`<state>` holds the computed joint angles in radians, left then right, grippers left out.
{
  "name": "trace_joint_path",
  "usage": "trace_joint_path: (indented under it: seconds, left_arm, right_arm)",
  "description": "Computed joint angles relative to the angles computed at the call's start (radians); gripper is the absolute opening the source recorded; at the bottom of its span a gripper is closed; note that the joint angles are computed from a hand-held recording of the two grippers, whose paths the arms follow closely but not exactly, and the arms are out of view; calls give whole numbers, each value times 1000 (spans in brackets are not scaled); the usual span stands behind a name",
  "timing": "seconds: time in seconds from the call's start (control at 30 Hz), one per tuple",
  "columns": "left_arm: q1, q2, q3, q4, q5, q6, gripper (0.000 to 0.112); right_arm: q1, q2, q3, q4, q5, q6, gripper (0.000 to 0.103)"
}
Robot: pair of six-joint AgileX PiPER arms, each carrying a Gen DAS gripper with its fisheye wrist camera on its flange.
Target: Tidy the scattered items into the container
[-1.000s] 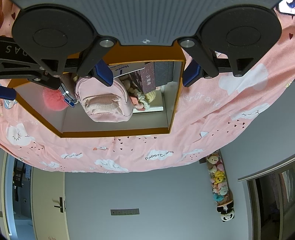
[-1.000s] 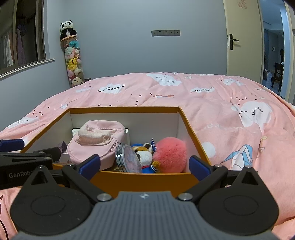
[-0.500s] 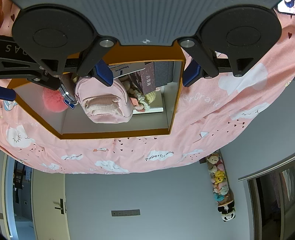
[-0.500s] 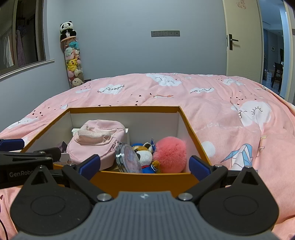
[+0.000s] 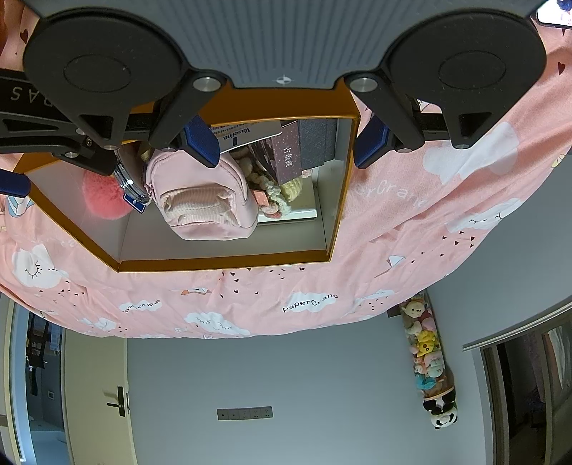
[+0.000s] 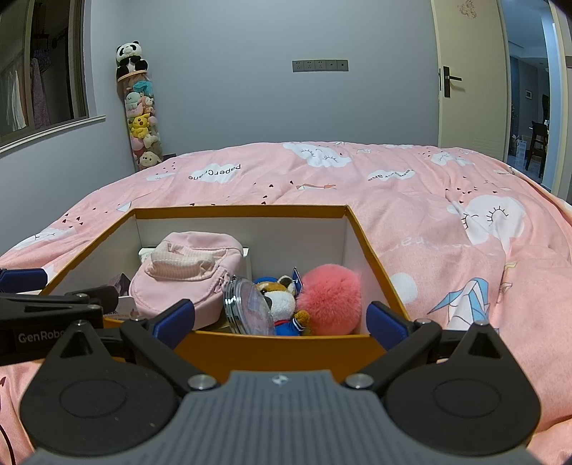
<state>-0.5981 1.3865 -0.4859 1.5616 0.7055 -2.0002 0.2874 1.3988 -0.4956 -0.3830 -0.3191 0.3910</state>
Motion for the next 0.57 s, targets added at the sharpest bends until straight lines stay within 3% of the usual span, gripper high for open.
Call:
trace_joint_path:
  seconds: [0.57]
  left_arm:
    - [9, -8, 5, 4, -12, 6, 96]
  right_arm:
    - [4, 1, 1, 18, 0, -15, 102]
